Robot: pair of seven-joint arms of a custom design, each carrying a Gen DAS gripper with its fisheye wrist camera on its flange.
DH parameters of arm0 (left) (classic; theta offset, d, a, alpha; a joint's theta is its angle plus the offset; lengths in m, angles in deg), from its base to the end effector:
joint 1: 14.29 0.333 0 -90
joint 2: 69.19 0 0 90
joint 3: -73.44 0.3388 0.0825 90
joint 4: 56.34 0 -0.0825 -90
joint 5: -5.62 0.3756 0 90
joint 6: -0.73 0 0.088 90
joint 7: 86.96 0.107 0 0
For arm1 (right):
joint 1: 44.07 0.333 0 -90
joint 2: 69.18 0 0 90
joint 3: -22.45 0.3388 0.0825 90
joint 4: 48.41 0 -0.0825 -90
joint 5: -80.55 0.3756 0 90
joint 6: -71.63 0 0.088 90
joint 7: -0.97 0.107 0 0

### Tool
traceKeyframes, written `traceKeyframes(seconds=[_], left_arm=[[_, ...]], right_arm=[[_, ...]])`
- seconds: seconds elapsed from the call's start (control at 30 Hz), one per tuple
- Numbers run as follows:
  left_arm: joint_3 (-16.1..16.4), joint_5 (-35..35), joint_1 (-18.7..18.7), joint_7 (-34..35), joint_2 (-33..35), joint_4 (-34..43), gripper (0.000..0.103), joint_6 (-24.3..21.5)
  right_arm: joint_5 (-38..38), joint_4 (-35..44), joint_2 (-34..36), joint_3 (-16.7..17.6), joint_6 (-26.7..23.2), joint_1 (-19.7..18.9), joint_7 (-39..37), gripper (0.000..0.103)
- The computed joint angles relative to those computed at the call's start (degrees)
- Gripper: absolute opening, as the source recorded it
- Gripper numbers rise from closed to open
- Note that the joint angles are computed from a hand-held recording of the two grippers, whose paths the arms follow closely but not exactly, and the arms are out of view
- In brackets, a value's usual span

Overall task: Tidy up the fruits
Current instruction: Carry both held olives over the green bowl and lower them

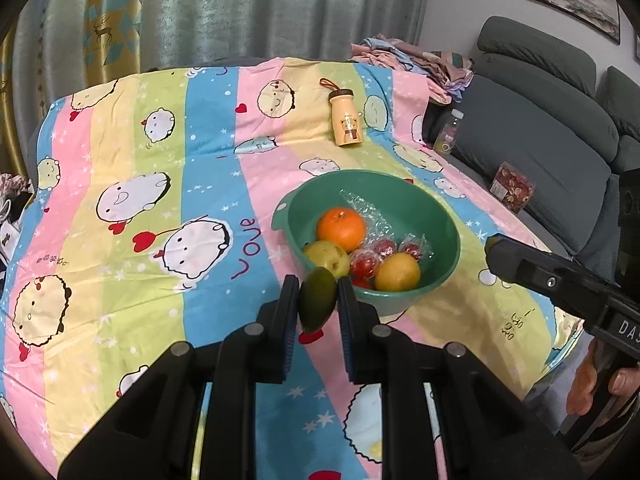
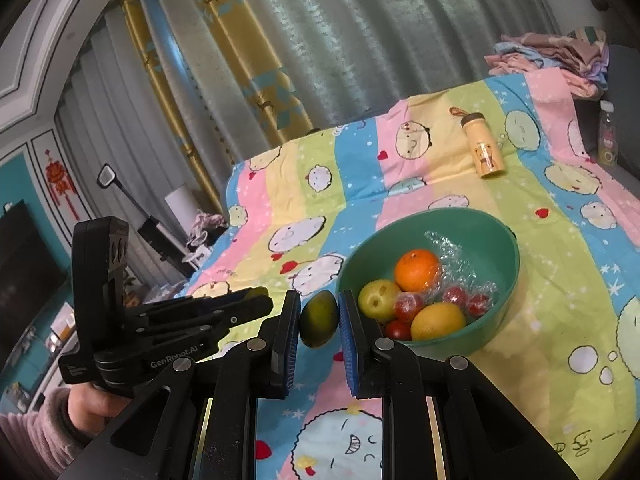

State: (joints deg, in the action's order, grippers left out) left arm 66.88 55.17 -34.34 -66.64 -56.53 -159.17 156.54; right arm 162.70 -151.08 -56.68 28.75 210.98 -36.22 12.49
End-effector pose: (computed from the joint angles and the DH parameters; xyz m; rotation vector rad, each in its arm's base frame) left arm 0.5805 -0.3145 0.5237 -1.8051 1.6504 -0.8967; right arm 0.6347 0.1571 0.5024 -1.7478 0.9065 -0.0765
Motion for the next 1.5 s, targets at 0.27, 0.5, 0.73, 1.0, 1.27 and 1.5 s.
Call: traceKeyframes(seconds=[0.27,0.5,0.73,1.0,1.27,1.5], left_arm=[[-0.01,-1.43,-0.60,2.86,2.21,3.40,0.019,-0.23],[0.71,-4.08,-1.68,6.81,5.07,7.50,0.019,-0.61],[1.62,-6.68,-2.80,10.68,7.76,11.26,0.019,-1.35],[2.61,-8.97,-3.57,13.99,10.18,14.50,0.019,-2.32],[3.12,-11.42,-3.78,16.60,11.92,16.35,0.019,-2.54],[3.39,-13.73,-3.80,18.38,13.44,17.95,0.019,-2.81]], right_arm=[[0.14,1.28,0.90,0.00,0.65,-0.22,0.19,0.021],[0.32,2.94,2.20,0.35,1.44,-0.82,0.23,0.021],[-0.41,5.03,3.99,0.90,1.66,-1.59,1.03,0.021],[-2.67,8.08,6.55,1.73,2.61,-2.19,2.87,0.021],[-4.60,10.31,8.57,3.04,3.73,-2.92,4.61,0.021],[-6.35,11.50,9.73,3.81,4.32,-3.25,6.32,0.021]])
